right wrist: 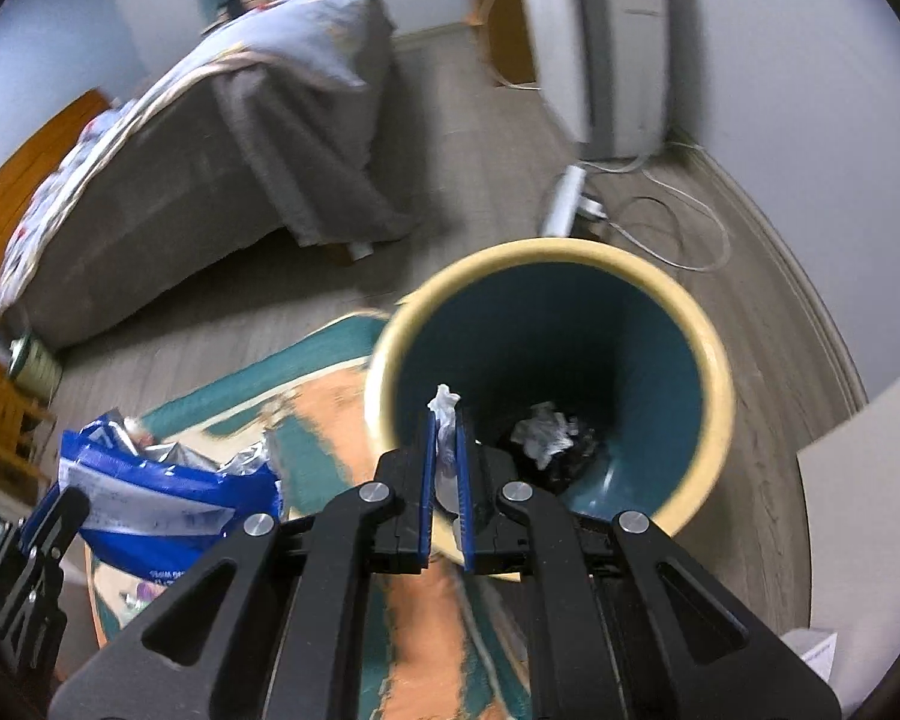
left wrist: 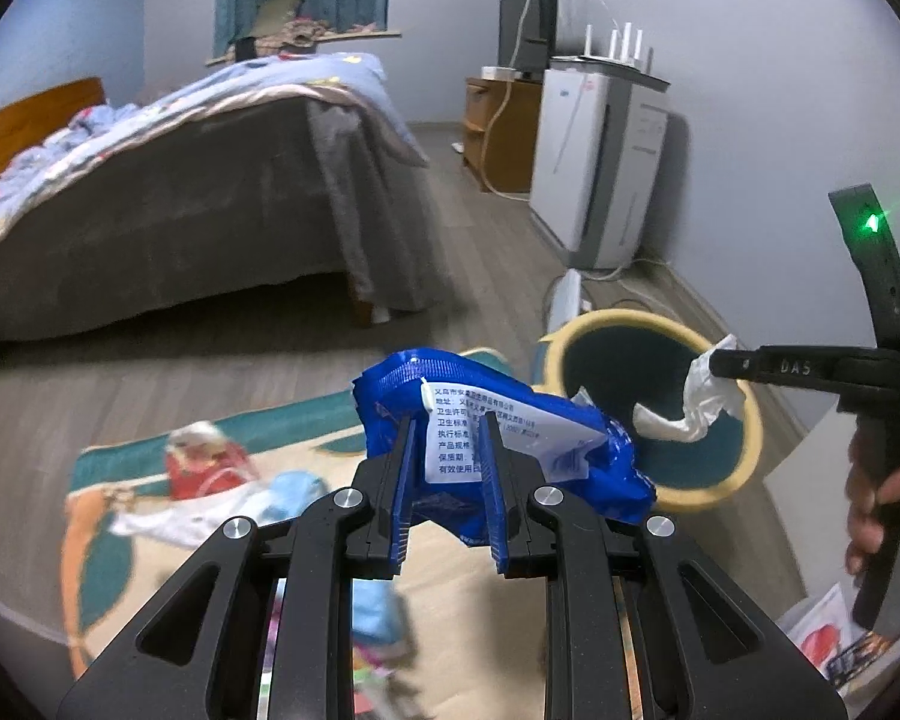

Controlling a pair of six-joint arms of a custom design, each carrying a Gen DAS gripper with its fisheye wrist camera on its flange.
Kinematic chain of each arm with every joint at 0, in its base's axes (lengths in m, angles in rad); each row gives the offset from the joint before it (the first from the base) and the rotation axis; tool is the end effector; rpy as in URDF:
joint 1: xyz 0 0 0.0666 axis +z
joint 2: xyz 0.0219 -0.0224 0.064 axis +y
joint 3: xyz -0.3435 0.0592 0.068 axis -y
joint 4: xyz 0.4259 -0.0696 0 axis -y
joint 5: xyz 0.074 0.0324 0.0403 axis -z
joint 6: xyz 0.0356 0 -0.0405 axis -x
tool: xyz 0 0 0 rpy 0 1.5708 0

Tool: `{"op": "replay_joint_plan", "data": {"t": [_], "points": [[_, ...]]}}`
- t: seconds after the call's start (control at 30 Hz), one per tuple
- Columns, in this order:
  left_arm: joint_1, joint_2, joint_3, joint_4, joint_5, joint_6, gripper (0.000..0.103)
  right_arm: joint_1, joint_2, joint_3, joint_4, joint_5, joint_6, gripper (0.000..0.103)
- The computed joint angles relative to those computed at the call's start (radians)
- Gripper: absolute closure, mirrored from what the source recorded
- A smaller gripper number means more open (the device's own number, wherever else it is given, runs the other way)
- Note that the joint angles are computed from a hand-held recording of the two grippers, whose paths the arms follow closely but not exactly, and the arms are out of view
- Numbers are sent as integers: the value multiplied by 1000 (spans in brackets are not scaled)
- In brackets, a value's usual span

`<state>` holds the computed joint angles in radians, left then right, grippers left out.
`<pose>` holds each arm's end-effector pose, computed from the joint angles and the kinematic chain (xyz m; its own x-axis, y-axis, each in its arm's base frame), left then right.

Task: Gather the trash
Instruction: 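Carry the wrapper and tissue over the bin and open both tools, then move both tools back over the remaining trash on the mattress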

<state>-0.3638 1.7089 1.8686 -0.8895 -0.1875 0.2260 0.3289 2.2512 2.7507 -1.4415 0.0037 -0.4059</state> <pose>0.5986 -0.2212 0.4564 -0.6565 0.0144 -0.7542 0.0745 0.9962 -0.0459 0.6901 0.2350 0.4701 -0.8299 0.1340 -0.5416 0.0073 0.9733 0.2295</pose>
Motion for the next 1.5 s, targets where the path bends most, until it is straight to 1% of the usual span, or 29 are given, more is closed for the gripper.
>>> {"op": "replay_joint_plan", "data": {"t": [0.03,0.07,0.23,0.4,0.53,0.6,0.67,0.73,0.77,0.8,0.83,0.87,0.97,1.0,1.03,1.07,1.1,1.13,1.17,1.2,1.23,1.27,1.3,1.43,1.5], "points": [[-3,18,19,-4,14,8,81,-4,-11,-18,9,9,-7,97],[-8,37,38,-7,24,13,81,-11,-37,-64,32,23,-25,97],[-34,129,135,-38,50,14,81,-29,-84,-154,68,64,-63,97],[-50,243,283,-95,58,39,81,-41,-99,-187,74,76,-92,97],[-61,321,397,-123,46,20,81,-48,-120,-225,101,97,-92,97],[-59,337,421,-120,56,3,81,-49,-117,-222,104,100,-85,97],[-63,353,450,-121,49,-12,80,-50,-114,-216,103,96,-79,96],[-64,354,455,-116,48,-11,72,-50,-108,-206,99,98,-77,95],[-63,352,452,-114,47,-14,61,-50,-108,-205,98,100,-78,91],[-63,351,452,-114,43,-17,53,-51,-109,-207,99,99,-79,84],[-63,338,433,-103,36,-20,51,-51,-112,-212,103,98,-84,80],[-63,331,423,-99,32,-19,50,-50,-115,-215,106,98,-87,72],[-54,302,382,-96,31,-1,43,-45,-116,-215,109,101,-86,66],[-50,280,351,-85,29,5,41,-42,-114,-210,108,99,-82,57],[-48,265,331,-77,25,6,39,-40,-111,-204,107,97,-79,52],[-45,246,306,-70,18,5,35,-36,-108,-198,108,99,-71,43],[-41,219,269,-60,13,4,32,-33,-103,-188,105,101,-65,40],[-38,201,246,-53,12,4,30,-30,-96,-175,99,103,-59,40],[-34,178,216,-49,9,0,26,-27,-89,-162,93,102,-55,35],[-30,159,190,-41,9,-3,22,-24,-83,-151,87,98,-52,24],[-23,130,152,-28,12,-7,21,-21,-78,-140,82,96,-48,19],[-17,107,123,-22,10,-11,17,-17,-78,-138,85,96,-39,14],[-11,89,100,-18,4,-15,13,-12,-69,-123,78,99,-33,12],[21,12,14,-19,-28,-6,9,10,-8,-10,23,94,-11,7],[37,-24,-21,-28,-37,6,8,22,47,92,-22,89,8,6]]}}
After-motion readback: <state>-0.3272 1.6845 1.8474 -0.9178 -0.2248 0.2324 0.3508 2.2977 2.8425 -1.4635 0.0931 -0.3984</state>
